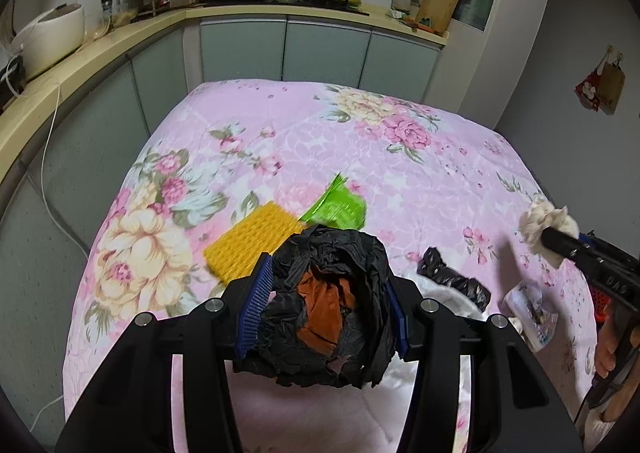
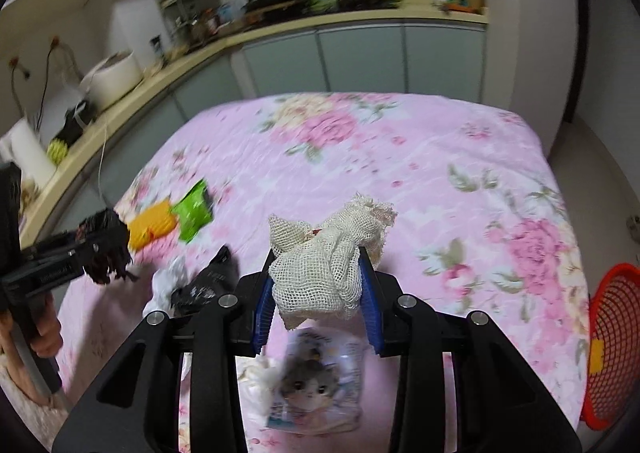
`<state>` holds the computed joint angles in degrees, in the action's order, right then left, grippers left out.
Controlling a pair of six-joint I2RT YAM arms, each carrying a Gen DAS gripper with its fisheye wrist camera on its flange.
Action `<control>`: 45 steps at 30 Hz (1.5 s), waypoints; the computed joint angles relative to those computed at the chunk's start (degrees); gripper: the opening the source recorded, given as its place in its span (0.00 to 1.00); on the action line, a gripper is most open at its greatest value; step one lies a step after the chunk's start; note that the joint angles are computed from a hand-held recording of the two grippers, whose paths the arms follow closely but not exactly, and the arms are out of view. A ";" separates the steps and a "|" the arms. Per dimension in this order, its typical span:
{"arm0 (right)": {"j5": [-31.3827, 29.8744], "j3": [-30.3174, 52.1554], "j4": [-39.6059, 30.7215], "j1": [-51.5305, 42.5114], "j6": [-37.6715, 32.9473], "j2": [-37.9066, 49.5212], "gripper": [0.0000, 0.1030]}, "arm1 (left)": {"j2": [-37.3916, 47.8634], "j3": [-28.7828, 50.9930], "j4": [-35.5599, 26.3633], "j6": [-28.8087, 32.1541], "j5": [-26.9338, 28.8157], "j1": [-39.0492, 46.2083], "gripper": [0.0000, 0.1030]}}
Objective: Collect trash
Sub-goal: 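Lift the black bag with the left tool while the right tool grasps the white mesh cloth, then carry the black bag and mesh cloth over the red wastebasket and open both tools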
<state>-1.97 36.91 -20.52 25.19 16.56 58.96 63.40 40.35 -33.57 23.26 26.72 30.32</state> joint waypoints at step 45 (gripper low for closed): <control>-39.76 -0.61 -20.96 -79.13 -27.36 -16.07 0.35 | 14.21 16.11 9.63 -27.21 -31.45 -69.30 0.47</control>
